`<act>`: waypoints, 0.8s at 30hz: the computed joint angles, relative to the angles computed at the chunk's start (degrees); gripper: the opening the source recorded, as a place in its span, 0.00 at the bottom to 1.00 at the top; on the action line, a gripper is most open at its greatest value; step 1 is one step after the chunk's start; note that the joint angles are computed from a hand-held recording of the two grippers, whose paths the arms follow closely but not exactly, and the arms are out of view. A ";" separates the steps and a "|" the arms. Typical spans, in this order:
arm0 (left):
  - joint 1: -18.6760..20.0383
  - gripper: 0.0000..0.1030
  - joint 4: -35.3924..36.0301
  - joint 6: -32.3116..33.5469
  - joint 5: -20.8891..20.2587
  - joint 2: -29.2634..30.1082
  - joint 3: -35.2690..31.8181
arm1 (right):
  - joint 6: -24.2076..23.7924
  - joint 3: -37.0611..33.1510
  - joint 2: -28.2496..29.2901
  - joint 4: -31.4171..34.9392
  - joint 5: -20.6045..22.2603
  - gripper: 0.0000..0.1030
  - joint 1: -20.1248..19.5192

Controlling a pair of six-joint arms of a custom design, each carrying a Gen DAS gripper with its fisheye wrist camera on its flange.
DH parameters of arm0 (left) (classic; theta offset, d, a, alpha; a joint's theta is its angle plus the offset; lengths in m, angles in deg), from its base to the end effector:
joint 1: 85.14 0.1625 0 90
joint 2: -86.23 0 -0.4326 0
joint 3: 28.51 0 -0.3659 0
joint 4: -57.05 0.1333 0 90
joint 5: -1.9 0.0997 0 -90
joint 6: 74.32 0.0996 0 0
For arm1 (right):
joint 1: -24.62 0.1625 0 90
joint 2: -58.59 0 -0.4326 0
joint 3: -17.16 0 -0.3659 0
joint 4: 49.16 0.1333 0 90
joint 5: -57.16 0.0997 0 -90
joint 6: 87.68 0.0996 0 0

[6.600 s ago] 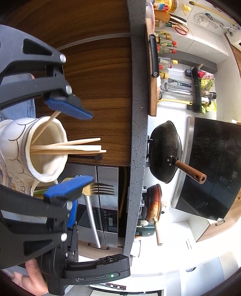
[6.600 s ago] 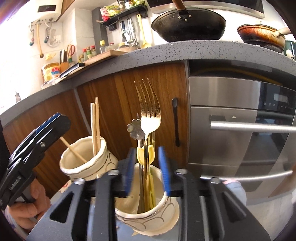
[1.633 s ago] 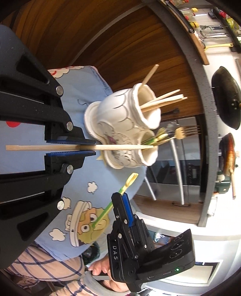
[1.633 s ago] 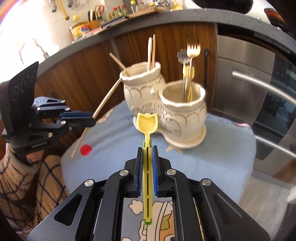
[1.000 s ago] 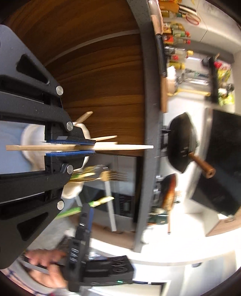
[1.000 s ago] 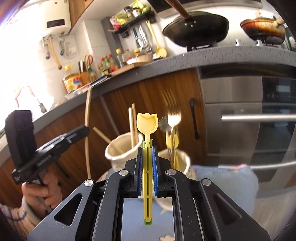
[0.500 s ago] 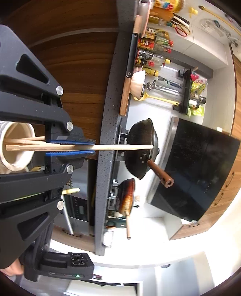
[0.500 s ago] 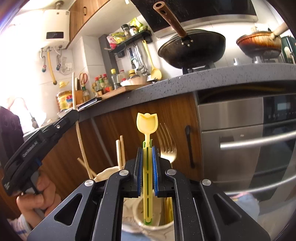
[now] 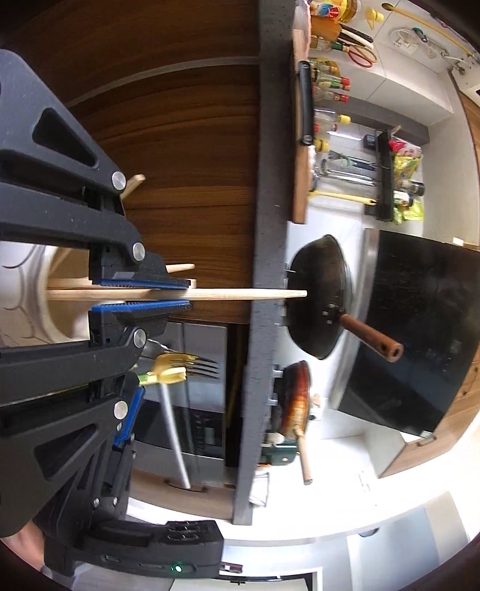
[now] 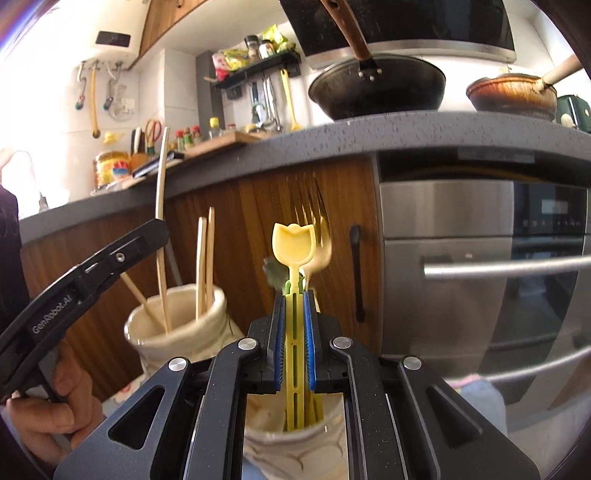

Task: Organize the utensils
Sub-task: 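Lower the chopstick into the tall pot while the right tool lowers the yellow-green utensil into the smaller pot, then open both tools to release the utensils and pull back from the pots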

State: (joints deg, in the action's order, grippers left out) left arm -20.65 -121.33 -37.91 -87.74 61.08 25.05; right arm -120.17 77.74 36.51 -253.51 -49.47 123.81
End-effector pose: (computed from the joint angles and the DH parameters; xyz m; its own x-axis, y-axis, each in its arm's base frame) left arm -0.2450 -0.8244 0.2087 -0.6003 0.6107 -0.5164 0.7105 0.1108 -0.6949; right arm 0.2319 -0.7771 0.1707 -0.8142 -0.0276 0.5799 -0.5648 0.2685 -0.7803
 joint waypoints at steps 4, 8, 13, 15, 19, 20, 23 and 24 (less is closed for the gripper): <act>-0.13 0.06 0.98 0.76 2.34 -0.44 1.25 | -0.19 1.73 -0.45 0.41 -1.84 0.10 0.13; -0.27 0.06 2.39 1.33 4.28 -0.44 1.27 | -0.65 2.02 -0.27 1.05 -3.94 0.10 0.33; -0.20 0.08 2.25 1.24 4.71 -0.47 1.11 | -0.26 2.84 -0.76 0.51 -3.78 0.22 0.41; -0.12 0.19 1.57 0.84 4.12 -0.93 1.78 | -0.39 3.81 -1.21 -0.80 -3.14 0.32 0.48; -0.05 0.45 -1.82 1.63 2.08 -2.90 5.23 | -1.08 5.94 -2.06 -4.00 -2.22 0.41 0.75; -0.11 0.46 -2.32 2.02 1.84 -3.53 6.26 | -1.33 6.70 -2.34 -5.07 -2.18 0.45 0.91; -0.25 0.55 -3.86 2.55 1.24 -5.44 8.99 | -2.01 8.48 -2.95 -7.80 -2.16 0.57 1.24; -0.22 0.59 -4.33 2.40 0.98 -6.13 9.89 | -1.99 9.11 -3.19 -8.48 -2.11 0.58 1.28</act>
State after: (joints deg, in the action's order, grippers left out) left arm -20.87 -125.66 -35.51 -86.75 54.96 34.94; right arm -122.16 86.84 33.32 -261.99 -51.58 125.09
